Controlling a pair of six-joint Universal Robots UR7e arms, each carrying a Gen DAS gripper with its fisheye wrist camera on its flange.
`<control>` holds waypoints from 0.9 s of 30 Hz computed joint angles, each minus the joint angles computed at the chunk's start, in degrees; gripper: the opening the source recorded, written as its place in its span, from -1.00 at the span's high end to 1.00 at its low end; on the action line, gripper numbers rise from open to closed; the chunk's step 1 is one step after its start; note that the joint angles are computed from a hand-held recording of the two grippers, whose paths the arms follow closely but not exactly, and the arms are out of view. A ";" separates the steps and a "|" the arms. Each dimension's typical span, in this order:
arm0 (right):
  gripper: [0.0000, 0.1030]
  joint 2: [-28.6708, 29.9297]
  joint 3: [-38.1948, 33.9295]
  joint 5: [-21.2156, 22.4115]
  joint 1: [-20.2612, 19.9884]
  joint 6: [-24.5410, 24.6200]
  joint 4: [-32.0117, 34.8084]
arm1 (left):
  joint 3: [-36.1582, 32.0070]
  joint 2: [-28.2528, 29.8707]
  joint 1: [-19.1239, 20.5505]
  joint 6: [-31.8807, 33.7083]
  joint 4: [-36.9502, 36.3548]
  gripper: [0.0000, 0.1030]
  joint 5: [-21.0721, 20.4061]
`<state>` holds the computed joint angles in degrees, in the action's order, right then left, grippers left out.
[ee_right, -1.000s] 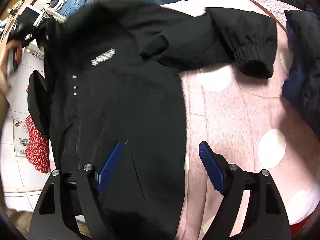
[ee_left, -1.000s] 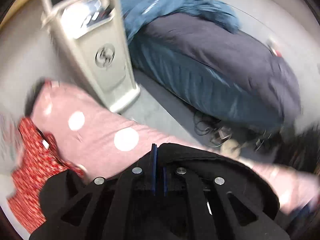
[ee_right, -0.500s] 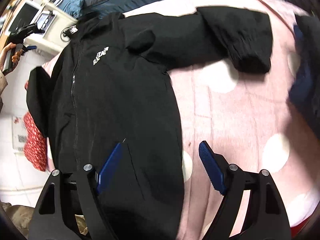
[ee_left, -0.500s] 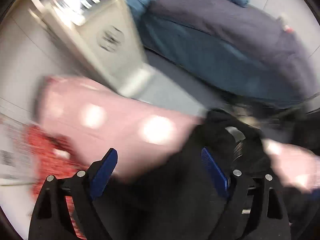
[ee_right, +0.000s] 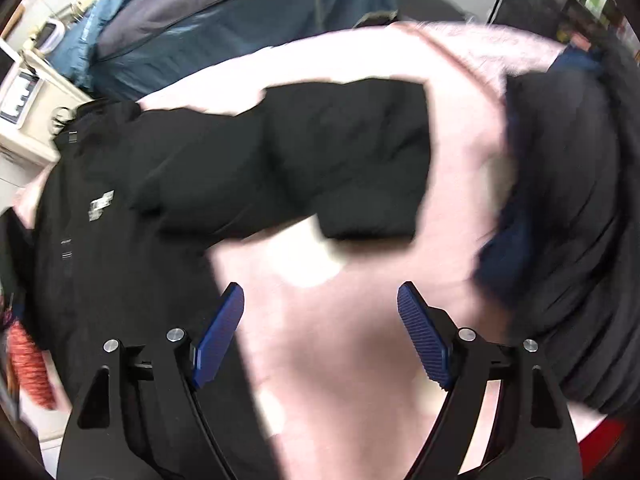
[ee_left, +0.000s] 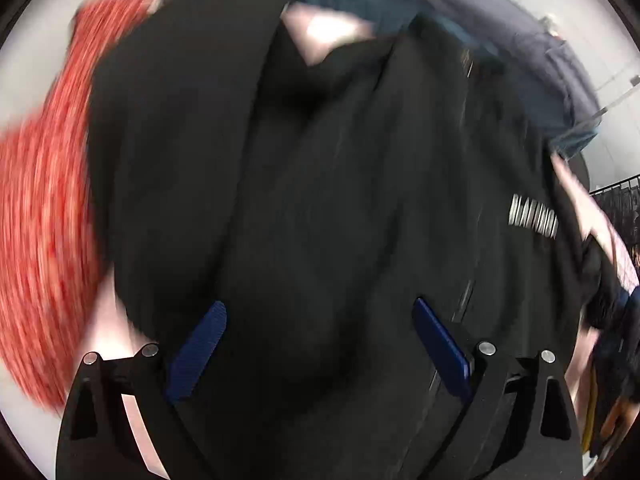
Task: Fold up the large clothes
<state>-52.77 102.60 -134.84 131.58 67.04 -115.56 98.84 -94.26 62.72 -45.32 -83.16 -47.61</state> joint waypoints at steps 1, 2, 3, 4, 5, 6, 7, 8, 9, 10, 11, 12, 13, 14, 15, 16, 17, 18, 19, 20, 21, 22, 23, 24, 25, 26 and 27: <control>-0.54 0.47 -0.82 -1.12 -0.52 -0.73 2.26 | 2.16 -2.23 -0.80 -3.14 2.56 -0.79 -0.65; -0.54 0.99 -1.72 -1.95 -0.87 -0.81 4.91 | 4.49 -4.80 -1.82 -7.34 5.87 -0.79 -1.21; -0.54 2.08 -2.99 -3.18 -1.56 -1.59 7.77 | 6.18 -6.90 -2.42 -10.43 7.72 -0.79 -2.45; -0.54 3.14 -3.74 -3.96 -2.36 -3.69 8.75 | 7.69 -8.78 -2.93 -12.93 8.60 -0.79 -4.09; -0.38 4.15 -4.55 -4.38 -3.07 -5.59 10.07 | 9.71 -11.46 -3.86 -16.44 9.55 -0.79 -5.90; -0.19 5.08 -5.57 -4.39 -3.69 -6.95 12.13 | 10.79 -13.00 -4.73 -18.99 10.46 -0.79 -6.48; 0.40 5.49 -5.98 -4.05 -4.00 -8.35 12.44 | 11.74 -14.55 -5.77 -21.47 11.55 -0.79 -7.07; 0.70 5.40 -6.10 -4.18 -3.78 -10.97 11.14 | 12.42 -15.63 -6.57 -22.82 12.36 -0.79 -7.32; 0.70 5.29 -6.42 -5.19 -2.99 -12.73 10.54 | 12.87 -16.76 -7.87 -24.59 13.70 -0.79 -7.35; 0.71 5.03 -7.10 -6.94 -1.93 -14.78 10.84 | 13.03 -17.57 -9.25 -26.28 15.35 -0.79 -7.08; 0.73 4.26 -8.17 -9.21 -0.51 -17.09 12.03 | 13.02 -18.04 -10.15 -27.37 16.64 -0.79 -6.77; 0.73 3.53 -9.14 -10.42 0.28 -17.79 13.92 | 12.97 -18.58 -11.23 -28.76 18.17 -0.79 -6.34; 0.74 2.52 -10.80 -12.30 1.22 -17.37 18.21 | 12.66 -18.81 -12.04 -29.87 19.57 -0.79 -5.94; 0.75 1.54 -12.84 -14.35 1.97 -15.27 24.21 | 11.64 -19.12 -12.78 -31.19 21.75 -0.79 -5.42; 0.75 -0.85 -13.81 -17.71 2.63 -12.81 30.21 | 11.04 -18.78 -13.14 -32.01 22.50 -0.79 -5.04; 0.76 -1.77 -15.30 -19.26 2.90 -9.34 36.21 | 10.88 -19.48 -13.75 -33.55 24.11 -0.79 -4.86; 0.76 -4.63 -15.74 -21.85 2.89 -6.66 42.21 | 11.00 -20.21 -14.55 -35.13 25.62 -0.79 -4.91; 0.76 -6.09 -16.70 -23.29 2.66 -3.35 48.21 | 10.95 -20.82 -15.06 -36.63 27.12 -0.79 -4.88; 0.76 -7.67 -17.69 -24.41 2.35 -0.29 54.21 | 11.02 -21.56 -15.64 -38.35 28.64 -0.79 -4.99; 0.75 -9.88 -17.99 -24.34 1.79 1.59 57.86 | 11.20 -22.36 -16.87 -40.35 30.17 -0.79 -5.67; 0.75 -11.21 -18.44 -23.10 1.28 2.84 59.11 | 11.24 -23.18 -17.24 -41.46 31.32 -0.79 -5.93; 0.74 -12.80 -17.95 -21.51 0.94 2.99 57.96 | 11.09 -24.20 -17.75 -42.58 32.93 -0.79 -6.23; 0.66 -14.77 -16.46 -19.44 0.56 2.84 54.41 | 11.18 -25.26 -18.58 -44.27 34.57 -0.79 -6.73; 0.53 -17.61 -13.25 -18.21 -0.18 0.84 48.46 | 11.33 -26.44 -19.34 -45.79 36.01 -0.79 -7.33; 0.40 -19.40 -11.11 -16.90 -0.37 0.27 44.07 | 11.53 -27.83 -20.68 -47.64 38.03 -0.79 -8.05; -0.14 -20.50 -9.37 -15.57 -0.27 0.95 40.53 | 10.79 -30.87 -23.01 -50.79 42.22 -0.79 -10.02; -0.41 -21.78 -6.73 -14.93 0.69 1.33 35.13 | 10.98 -31.51 -24.09 -52.16 44.01 -0.79 -9.59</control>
